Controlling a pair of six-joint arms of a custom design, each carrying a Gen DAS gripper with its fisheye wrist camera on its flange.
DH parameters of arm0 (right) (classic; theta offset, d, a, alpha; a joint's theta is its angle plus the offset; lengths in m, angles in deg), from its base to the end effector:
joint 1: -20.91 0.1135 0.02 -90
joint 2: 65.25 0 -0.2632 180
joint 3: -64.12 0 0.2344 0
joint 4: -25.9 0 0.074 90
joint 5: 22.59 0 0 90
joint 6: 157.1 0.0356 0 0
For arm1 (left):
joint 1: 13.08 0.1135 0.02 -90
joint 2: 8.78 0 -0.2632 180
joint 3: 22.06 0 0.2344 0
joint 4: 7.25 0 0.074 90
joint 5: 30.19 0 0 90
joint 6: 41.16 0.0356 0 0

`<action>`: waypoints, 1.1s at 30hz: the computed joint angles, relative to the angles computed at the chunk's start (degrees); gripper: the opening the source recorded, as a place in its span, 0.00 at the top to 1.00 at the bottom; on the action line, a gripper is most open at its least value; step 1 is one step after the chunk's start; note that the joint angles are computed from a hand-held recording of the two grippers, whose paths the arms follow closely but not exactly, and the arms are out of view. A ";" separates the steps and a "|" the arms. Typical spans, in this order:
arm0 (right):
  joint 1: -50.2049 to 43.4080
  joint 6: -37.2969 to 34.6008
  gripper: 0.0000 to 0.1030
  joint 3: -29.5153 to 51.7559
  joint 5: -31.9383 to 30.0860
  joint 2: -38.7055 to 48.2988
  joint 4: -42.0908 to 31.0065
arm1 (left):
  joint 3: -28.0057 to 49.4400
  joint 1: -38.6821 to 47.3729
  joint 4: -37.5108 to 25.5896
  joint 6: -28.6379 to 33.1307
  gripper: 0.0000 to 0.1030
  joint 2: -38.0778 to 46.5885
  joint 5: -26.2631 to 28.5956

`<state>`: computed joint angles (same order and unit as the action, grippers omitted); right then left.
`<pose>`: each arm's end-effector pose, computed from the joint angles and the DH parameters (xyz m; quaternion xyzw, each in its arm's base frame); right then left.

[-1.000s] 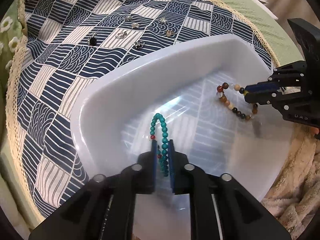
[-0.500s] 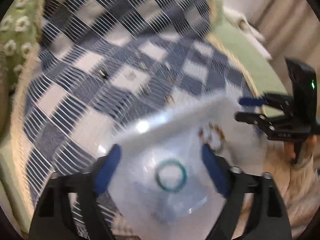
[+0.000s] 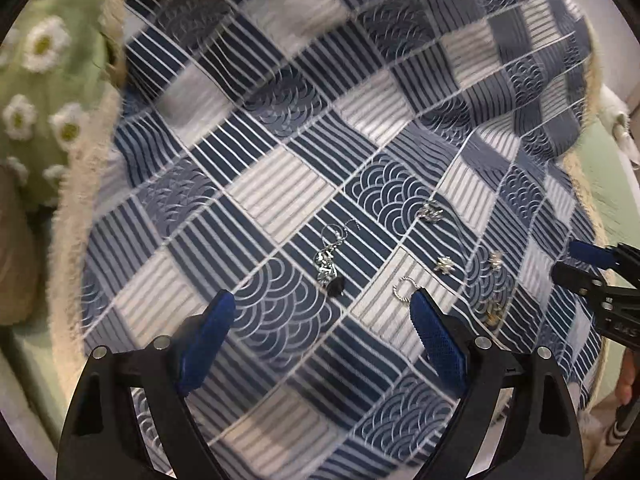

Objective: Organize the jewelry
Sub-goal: 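Grasp the black-stone earring with left tool while right tool grasps a silver charm, then lower both held pieces into the white tray and open both tools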

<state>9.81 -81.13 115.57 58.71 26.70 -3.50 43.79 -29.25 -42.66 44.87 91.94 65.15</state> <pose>0.2412 -0.0418 0.1218 -0.0383 0.9812 0.0350 0.1861 0.2855 -0.0862 0.1351 0.1125 0.9777 -0.0751 0.1604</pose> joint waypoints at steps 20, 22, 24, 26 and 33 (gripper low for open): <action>5.99 3.51 0.78 4.69 3.66 16.43 8.50 | 6.81 -4.18 0.75 -1.47 0.55 14.63 -1.54; 6.31 3.82 0.81 5.09 4.22 17.43 9.18 | 6.58 -4.83 1.09 -1.70 0.63 14.83 -3.08; 5.85 3.73 0.81 5.25 3.42 17.77 9.22 | 6.49 -4.50 1.43 -2.50 0.71 14.91 -2.82; 5.30 3.09 0.82 4.76 3.17 17.47 9.47 | 6.13 -3.77 1.83 -2.95 0.81 14.80 -2.58; 5.74 3.42 0.82 3.79 2.79 16.54 10.16 | 4.64 -4.50 3.06 -0.25 0.81 13.62 -2.93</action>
<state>15.55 -77.71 119.36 61.49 43.24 6.66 48.43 -33.75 -39.60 44.62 105.56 62.22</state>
